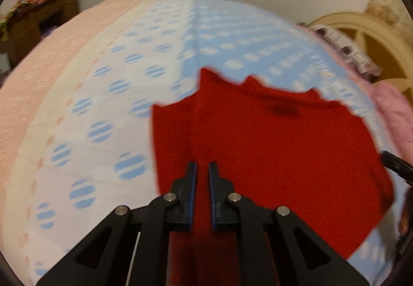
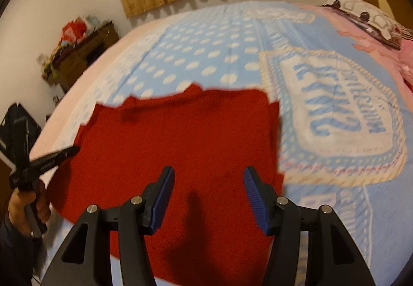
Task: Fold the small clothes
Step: 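Open both tools to release the folded hem onto the sweater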
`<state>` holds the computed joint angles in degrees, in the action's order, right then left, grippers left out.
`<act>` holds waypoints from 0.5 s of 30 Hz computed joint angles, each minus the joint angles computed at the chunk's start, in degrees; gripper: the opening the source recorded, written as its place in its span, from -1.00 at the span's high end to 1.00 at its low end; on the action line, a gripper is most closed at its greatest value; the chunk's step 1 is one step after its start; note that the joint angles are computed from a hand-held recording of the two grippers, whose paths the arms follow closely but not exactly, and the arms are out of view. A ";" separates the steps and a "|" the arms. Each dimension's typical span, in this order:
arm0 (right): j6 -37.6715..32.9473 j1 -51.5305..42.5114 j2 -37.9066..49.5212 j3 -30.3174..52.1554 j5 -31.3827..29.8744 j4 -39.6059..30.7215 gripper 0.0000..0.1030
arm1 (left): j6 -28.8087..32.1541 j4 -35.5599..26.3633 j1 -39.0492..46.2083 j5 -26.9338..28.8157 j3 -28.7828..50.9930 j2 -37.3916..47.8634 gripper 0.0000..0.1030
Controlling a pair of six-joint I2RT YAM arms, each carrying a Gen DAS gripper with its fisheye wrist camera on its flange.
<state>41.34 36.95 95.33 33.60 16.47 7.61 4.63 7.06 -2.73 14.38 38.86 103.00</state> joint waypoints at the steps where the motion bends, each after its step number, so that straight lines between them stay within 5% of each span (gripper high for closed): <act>1: 0.32 0.57 1.65 0.18 -1.30 0.10 -0.11 | -0.42 1.47 1.04 1.50 -1.00 0.32 0.74; 7: -0.19 7.50 7.25 4.58 6.86 -5.65 -0.12 | -0.54 8.55 1.41 0.04 -7.87 -2.65 0.68; 15: -2.80 11.33 11.18 10.96 3.30 -6.73 -0.15 | -2.18 12.62 2.83 1.32 -10.79 -3.01 0.67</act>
<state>38.53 48.29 106.51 44.56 19.77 0.89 2.45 19.69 0.10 15.70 28.07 99.98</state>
